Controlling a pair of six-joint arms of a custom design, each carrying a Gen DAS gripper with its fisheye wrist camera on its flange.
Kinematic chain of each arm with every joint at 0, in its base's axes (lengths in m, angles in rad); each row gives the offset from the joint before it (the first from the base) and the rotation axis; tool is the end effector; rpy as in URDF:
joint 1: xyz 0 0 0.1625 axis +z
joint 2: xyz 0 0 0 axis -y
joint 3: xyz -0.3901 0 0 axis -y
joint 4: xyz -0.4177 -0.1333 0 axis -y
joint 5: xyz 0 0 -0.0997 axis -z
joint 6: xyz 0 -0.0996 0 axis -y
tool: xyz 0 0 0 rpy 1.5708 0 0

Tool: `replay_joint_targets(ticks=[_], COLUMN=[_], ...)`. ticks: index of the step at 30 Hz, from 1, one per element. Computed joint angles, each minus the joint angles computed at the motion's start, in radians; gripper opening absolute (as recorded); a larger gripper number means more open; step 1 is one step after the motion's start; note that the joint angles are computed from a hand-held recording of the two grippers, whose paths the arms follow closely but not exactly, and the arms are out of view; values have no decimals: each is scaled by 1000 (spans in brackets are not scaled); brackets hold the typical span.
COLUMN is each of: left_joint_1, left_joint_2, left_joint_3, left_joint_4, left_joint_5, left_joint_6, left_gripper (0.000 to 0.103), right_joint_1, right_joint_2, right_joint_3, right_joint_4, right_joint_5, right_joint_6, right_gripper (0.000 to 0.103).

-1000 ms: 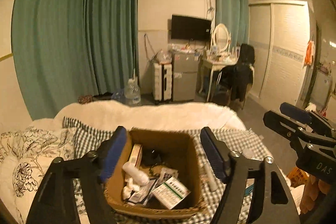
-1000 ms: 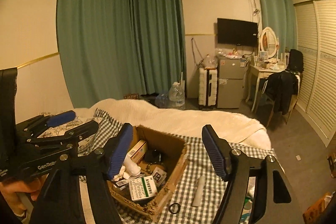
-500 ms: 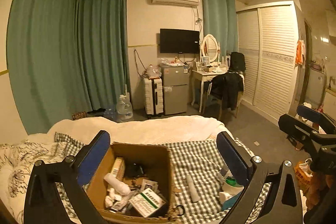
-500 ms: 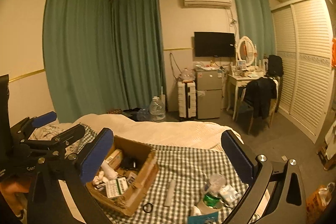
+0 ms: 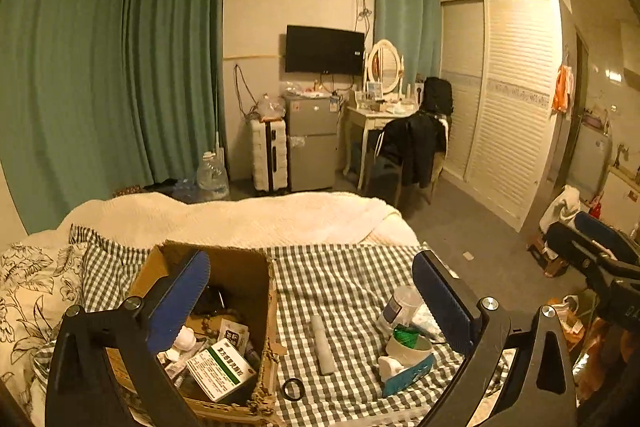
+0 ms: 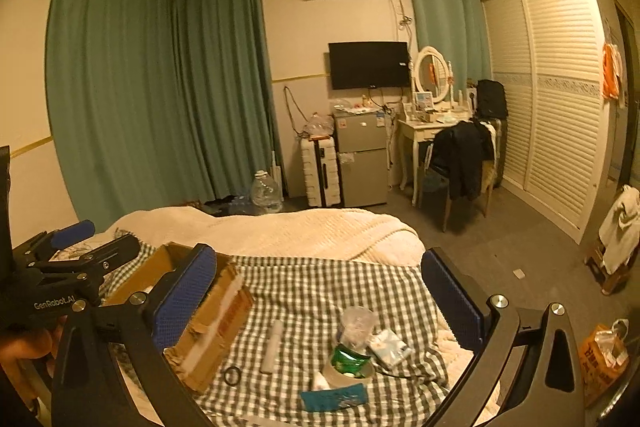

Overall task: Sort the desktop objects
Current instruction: 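Move both tools back toward the remaining items on the bed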

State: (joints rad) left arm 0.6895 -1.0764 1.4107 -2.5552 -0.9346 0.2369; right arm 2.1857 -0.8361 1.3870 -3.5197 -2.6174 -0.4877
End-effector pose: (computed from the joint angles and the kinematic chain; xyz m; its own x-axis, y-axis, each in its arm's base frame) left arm -0.4235 -0.5986 0.3654 -0.6230 0.4997 -0.6018 0.7822 0.4003 -0.4774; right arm 0.4328 -0.5313 0.3230 -0.7493 0.2945 0.5931 -0.5097 0.3152 -0.8005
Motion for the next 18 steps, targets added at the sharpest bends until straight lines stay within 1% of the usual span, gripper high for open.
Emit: replay_joint_targets(ticks=[3,9,12,18], left_joint_1=[3,17,29,51], left_joint_2=[22,52,70,119], left_joint_3=[-5,23,24,19], left_joint_4=[21,-2,18,38], left_joint_5=[4,-17,-50,-53], left_joint_6=[-18,0,-6,-15], left_gripper=[103,103,103,103], right_joint_1=[-19,-78,-106,-165], right_joint_2=[-32,-98,-118,-147], right_joint_3=[45,133,167,224], right_joint_4=[5,90,123,195], right_joint_5=[3,45,63,107], right_joint_6=[27,130,176,257], right_gripper=[103,103,103,103])
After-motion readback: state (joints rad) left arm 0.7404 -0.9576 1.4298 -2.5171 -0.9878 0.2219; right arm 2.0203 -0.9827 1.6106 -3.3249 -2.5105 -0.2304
